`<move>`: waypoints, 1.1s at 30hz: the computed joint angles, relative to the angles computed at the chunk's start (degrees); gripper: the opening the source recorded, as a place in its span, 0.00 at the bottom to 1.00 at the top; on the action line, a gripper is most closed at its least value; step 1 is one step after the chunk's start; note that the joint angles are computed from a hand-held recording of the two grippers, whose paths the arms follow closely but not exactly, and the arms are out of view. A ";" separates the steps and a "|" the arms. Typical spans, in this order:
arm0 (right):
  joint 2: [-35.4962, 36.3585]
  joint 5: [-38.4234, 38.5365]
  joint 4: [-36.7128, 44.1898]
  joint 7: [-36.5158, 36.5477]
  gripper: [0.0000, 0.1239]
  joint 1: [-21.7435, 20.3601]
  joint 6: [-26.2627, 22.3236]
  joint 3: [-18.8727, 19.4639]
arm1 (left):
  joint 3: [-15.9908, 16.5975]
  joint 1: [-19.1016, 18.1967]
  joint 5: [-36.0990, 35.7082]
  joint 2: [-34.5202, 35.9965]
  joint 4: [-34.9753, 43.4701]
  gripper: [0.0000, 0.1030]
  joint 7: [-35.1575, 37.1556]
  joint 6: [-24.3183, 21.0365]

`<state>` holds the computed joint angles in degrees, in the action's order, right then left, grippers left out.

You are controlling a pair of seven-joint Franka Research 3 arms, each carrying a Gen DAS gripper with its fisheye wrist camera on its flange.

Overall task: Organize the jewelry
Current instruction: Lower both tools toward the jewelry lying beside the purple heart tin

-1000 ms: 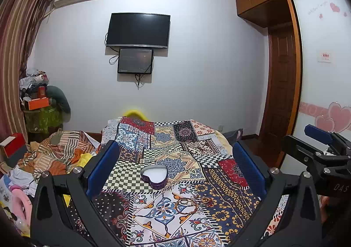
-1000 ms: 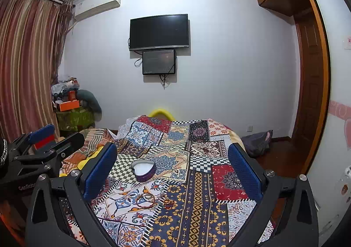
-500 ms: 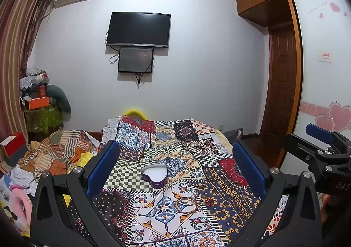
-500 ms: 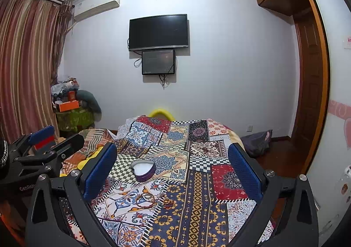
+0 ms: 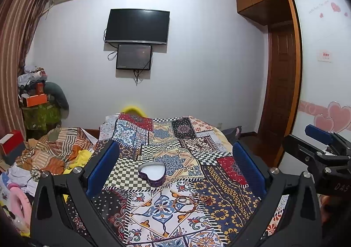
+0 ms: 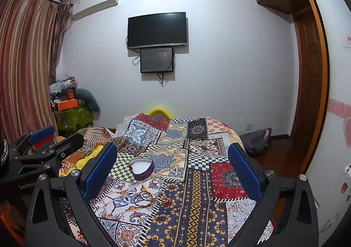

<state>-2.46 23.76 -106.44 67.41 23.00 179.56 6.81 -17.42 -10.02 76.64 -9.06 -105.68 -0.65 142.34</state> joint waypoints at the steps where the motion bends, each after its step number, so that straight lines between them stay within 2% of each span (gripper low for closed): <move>1: 0.14 -0.69 0.04 0.64 0.81 -0.19 -0.15 0.05 | 0.03 0.00 -0.12 0.23 0.19 1.00 0.16 0.01; 7: 1.83 -9.00 0.98 8.47 0.81 -1.71 -2.12 0.17 | 1.22 -0.02 -3.13 2.18 1.31 1.00 2.53 1.83; 9: 2.92 -12.91 1.59 12.27 0.81 -2.09 -3.36 -0.22 | 1.80 0.00 -5.11 3.16 1.69 1.00 3.53 2.42; 14: 5.79 -17.26 3.82 16.33 0.81 -2.22 -7.82 -1.44 | 3.18 -0.06 -9.86 5.65 2.22 1.00 5.94 2.49; 21: 9.85 -16.49 7.41 15.26 0.81 -2.75 -15.95 -1.91 | 5.45 -0.46 -19.67 10.43 3.06 1.00 13.42 2.79; 24: 11.60 -15.42 9.15 14.08 0.81 -3.08 -20.03 -1.99 | 6.31 -0.59 -24.80 12.60 3.12 0.95 18.04 3.36; 26: 12.77 -15.16 10.30 13.73 0.80 -3.16 -22.16 -2.14 | 6.64 -0.69 -28.85 14.12 3.37 0.87 21.80 3.50; 33: 16.84 -10.89 15.16 8.93 0.66 -4.41 -28.88 -1.28 | 7.56 -1.08 -39.14 18.42 4.91 0.70 30.45 4.56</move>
<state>14.38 12.88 -91.28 76.34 18.59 150.68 5.54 -9.86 -11.10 37.51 9.36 -100.76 29.80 146.90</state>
